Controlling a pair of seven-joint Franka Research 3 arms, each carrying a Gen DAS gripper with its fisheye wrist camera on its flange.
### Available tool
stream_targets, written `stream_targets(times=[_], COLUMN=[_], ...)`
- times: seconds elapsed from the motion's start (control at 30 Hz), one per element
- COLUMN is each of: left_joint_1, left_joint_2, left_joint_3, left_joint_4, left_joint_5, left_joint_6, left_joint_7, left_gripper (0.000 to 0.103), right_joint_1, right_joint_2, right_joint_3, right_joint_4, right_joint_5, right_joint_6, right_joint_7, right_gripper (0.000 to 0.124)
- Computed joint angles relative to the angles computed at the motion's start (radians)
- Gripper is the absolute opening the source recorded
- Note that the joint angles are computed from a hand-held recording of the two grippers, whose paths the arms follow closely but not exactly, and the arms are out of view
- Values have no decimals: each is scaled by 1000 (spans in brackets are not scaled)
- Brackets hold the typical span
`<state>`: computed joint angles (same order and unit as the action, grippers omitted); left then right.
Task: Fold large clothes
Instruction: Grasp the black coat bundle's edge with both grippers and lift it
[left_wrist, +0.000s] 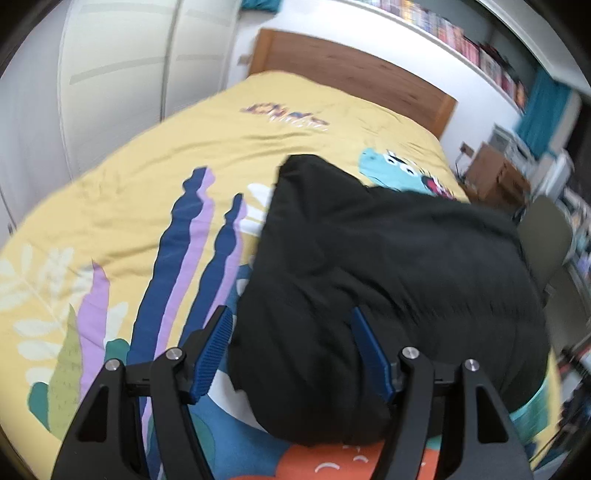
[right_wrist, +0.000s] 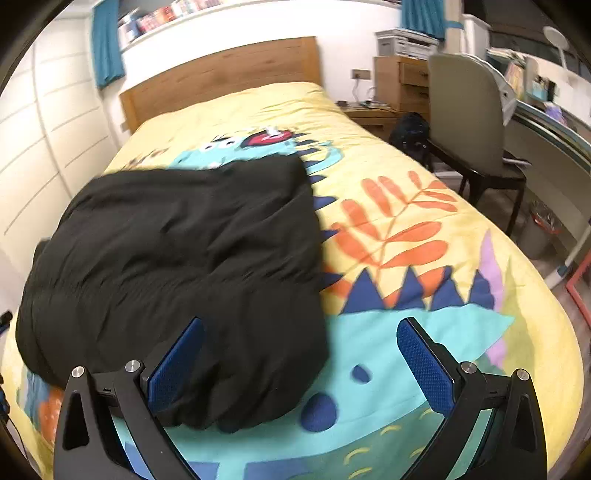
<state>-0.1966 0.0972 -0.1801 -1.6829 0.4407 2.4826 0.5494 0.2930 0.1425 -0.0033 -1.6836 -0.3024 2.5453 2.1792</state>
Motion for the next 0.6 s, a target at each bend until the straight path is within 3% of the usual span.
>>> stream_targets(times=[0.17,0.23,0.33,0.47,0.5,0.6], left_joint_1=[75,122,170,198,204,206], left_joint_2=[48,89,150,237,251,300], left_joint_3=[-8,-38,-84,-111,-116,-109], left_joint_4=[0,12,53,133,146,195], left_joint_5=[-313,-521,-730,-847,-867,-864], left_joint_6=[105,147,162,113,106,60], left_joint_7=[206,350,520,634,655,676], left_gripper=[65,65,65,68,78,94], right_joint_1=[-31,-46,-85,-121,-130,-145], right_joint_2=[46,64,112,178,199,257], right_joint_3=[-5,0,27,50,56,67], right_joint_4=[55,71,113,174,194,254], right_joint_5=[94,175,371,568,608,683], right_joint_6=[-2,6,13,4,-5,-61], right_joint_7=[-52,-89,-182,-272,-293,-345], right_gripper=[103,103,103,103,103,103])
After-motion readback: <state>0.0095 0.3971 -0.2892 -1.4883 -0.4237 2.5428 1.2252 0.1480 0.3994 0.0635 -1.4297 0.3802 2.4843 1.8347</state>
